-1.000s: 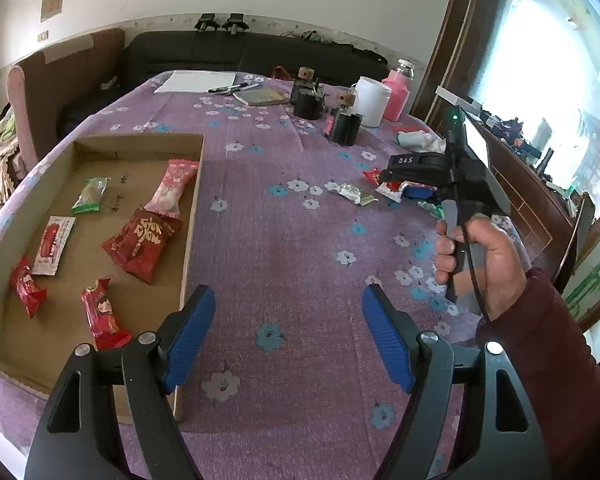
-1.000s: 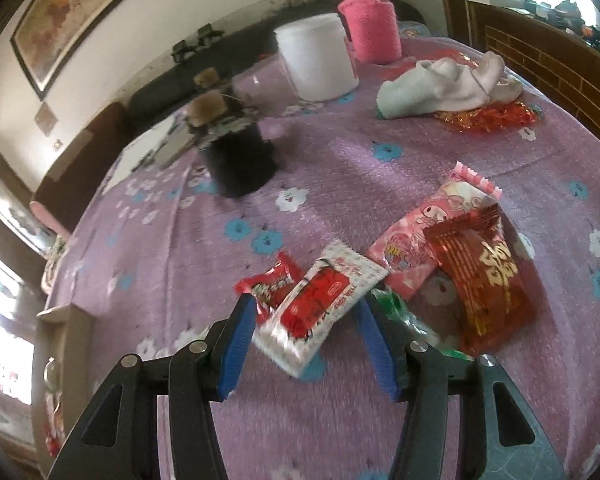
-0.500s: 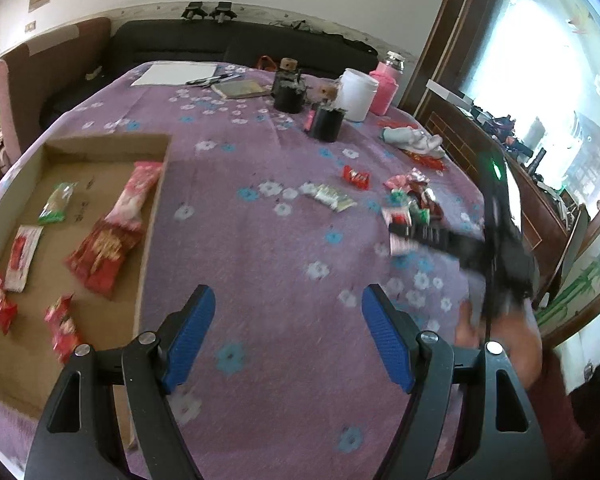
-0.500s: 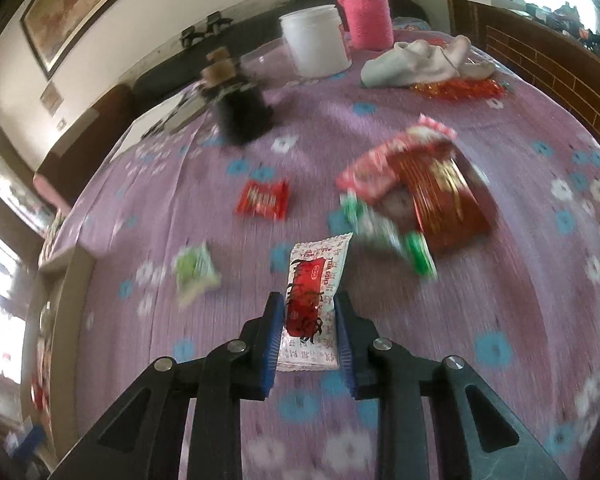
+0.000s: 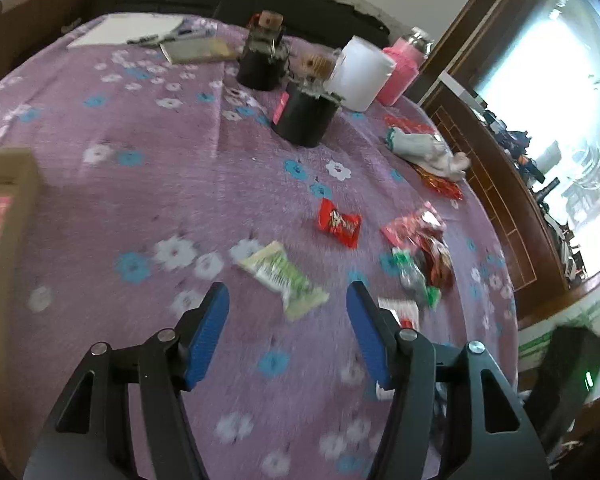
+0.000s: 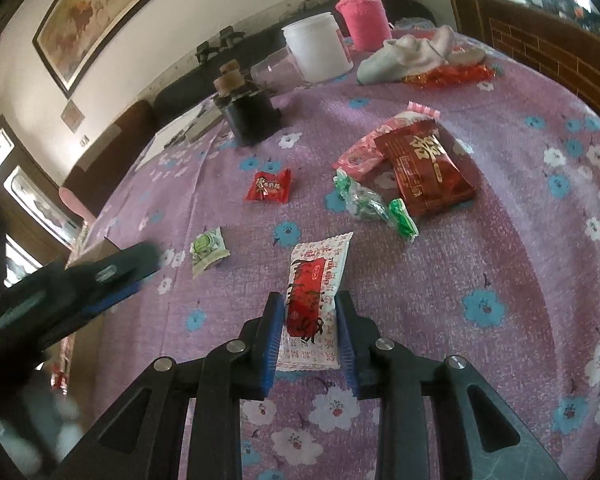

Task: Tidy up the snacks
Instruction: 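Grasp the green-and-white packet with the left gripper, then carry both packets over the cardboard tray and open both grippers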

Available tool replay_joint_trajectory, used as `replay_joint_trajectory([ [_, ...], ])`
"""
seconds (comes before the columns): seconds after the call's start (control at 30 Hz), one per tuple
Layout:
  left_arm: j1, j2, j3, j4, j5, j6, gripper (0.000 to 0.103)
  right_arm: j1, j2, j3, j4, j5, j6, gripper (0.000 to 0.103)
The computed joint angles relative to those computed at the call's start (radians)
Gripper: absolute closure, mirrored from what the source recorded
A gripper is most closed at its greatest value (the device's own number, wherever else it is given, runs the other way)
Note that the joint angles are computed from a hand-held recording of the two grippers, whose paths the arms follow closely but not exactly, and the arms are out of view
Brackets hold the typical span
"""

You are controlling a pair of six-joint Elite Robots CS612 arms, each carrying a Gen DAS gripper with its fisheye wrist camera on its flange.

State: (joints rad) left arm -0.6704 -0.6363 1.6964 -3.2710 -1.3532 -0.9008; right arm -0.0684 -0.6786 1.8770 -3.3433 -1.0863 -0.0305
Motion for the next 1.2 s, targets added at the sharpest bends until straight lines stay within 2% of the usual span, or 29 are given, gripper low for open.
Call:
replay_joint_trajectory([
  [0.2,-0.004,0.031,-0.073,0.126,0.023,0.056,0.044,0.003,-0.002,0.000,0.006,-0.011,-0.009,0.075],
  [0.23,-0.009,0.031,-0.075,0.136,0.045,0.068,0.050,0.004,-0.002,-0.001,0.006,-0.014,-0.010,0.075],
  [0.27,-0.019,0.031,-0.080,0.163,0.088,0.092,0.060,0.004,-0.003,0.000,0.005,-0.015,-0.010,0.075],
  [0.3,-0.023,0.032,-0.085,0.182,0.102,0.108,0.083,0.005,-0.003,0.001,0.004,-0.018,-0.010,0.076],
  [0.43,-0.025,0.027,-0.071,0.170,0.113,0.109,0.083,0.011,-0.002,0.002,-0.009,-0.038,-0.016,0.079],
  [0.6,-0.019,0.003,-0.016,0.105,0.095,0.073,0.083,0.019,-0.002,0.007,-0.047,-0.065,-0.029,0.086],
  [0.7,-0.026,-0.020,0.023,0.062,0.112,0.071,0.083,0.020,-0.002,0.010,-0.058,-0.071,-0.036,0.087],
  [0.83,-0.039,-0.049,0.080,0.003,0.134,0.067,0.082,0.019,-0.001,0.009,-0.056,-0.065,-0.040,0.086],
  [0.93,-0.050,-0.072,0.129,-0.045,0.142,0.054,0.082,0.016,-0.001,0.004,-0.031,-0.048,-0.044,0.077],
  [1.03,-0.063,-0.091,0.173,-0.081,0.154,0.040,0.082,0.015,0.004,-0.005,-0.014,-0.025,-0.048,0.074],
  [1.17,-0.088,-0.115,0.239,-0.139,0.186,0.015,0.082,0.034,0.008,-0.006,-0.042,-0.073,-0.092,0.073],
  [1.2,-0.093,-0.120,0.256,-0.157,0.197,0.005,0.082,0.040,0.008,-0.004,-0.053,-0.090,-0.104,0.077],
])
